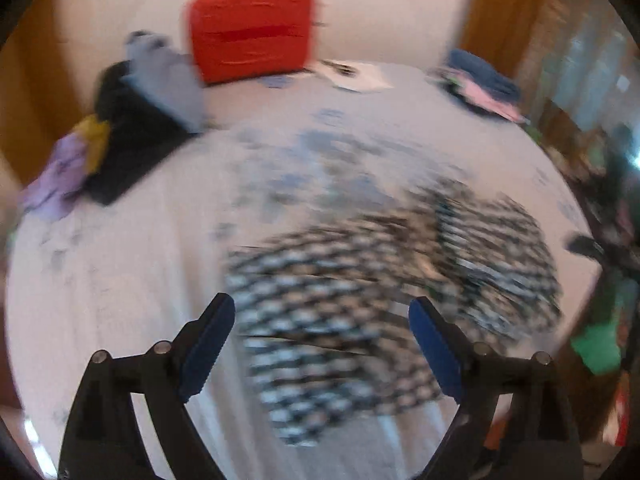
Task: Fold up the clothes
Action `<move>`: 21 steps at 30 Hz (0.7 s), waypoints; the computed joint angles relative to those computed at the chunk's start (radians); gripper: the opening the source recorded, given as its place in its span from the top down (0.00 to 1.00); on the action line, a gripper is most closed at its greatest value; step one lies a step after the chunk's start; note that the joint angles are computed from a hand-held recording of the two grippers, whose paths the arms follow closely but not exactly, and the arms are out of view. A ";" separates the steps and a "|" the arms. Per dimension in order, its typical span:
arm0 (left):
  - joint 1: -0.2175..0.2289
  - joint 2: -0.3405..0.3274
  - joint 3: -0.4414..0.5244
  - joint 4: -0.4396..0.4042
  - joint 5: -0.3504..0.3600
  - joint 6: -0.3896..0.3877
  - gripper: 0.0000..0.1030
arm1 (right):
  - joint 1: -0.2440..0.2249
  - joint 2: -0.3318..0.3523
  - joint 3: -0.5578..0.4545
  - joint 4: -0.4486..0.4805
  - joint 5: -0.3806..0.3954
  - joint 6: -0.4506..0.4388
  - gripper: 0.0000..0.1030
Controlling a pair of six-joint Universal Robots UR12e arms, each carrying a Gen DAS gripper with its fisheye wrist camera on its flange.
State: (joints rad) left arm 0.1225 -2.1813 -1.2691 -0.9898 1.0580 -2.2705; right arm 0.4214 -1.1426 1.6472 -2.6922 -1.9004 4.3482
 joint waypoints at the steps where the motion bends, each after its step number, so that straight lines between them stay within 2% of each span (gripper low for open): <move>1: 0.001 -0.012 0.013 0.008 0.012 -0.037 0.13 | 0.000 -0.006 0.002 0.017 -0.006 0.007 0.33; 2: -0.001 -0.022 0.025 0.008 0.019 -0.065 0.13 | 0.000 -0.011 0.007 0.018 -0.006 0.012 0.34; 4: -0.007 -0.029 0.022 0.000 0.028 -0.068 0.13 | 0.001 -0.015 0.020 0.002 0.002 0.011 0.35; 7: -0.018 -0.034 0.003 -0.011 0.057 -0.051 0.13 | -0.010 0.007 0.013 0.002 0.098 -0.028 0.36; 11: -0.043 -0.050 -0.018 -0.050 0.188 -0.027 0.13 | -0.029 0.047 -0.006 0.016 0.252 -0.082 0.36; 13: -0.047 -0.052 -0.040 -0.036 0.232 -0.031 0.13 | -0.035 0.047 -0.012 0.041 0.290 -0.107 0.36; 15: -0.044 -0.038 -0.059 -0.020 0.215 -0.062 0.13 | -0.040 0.034 -0.013 0.060 0.295 -0.137 0.36; 18: -0.034 -0.009 -0.086 0.009 0.162 -0.125 0.13 | -0.061 -0.010 0.006 0.070 0.259 -0.204 0.34; 21: -0.039 0.035 -0.141 0.088 0.115 -0.219 0.13 | -0.086 -0.049 0.022 0.077 0.236 -0.278 0.31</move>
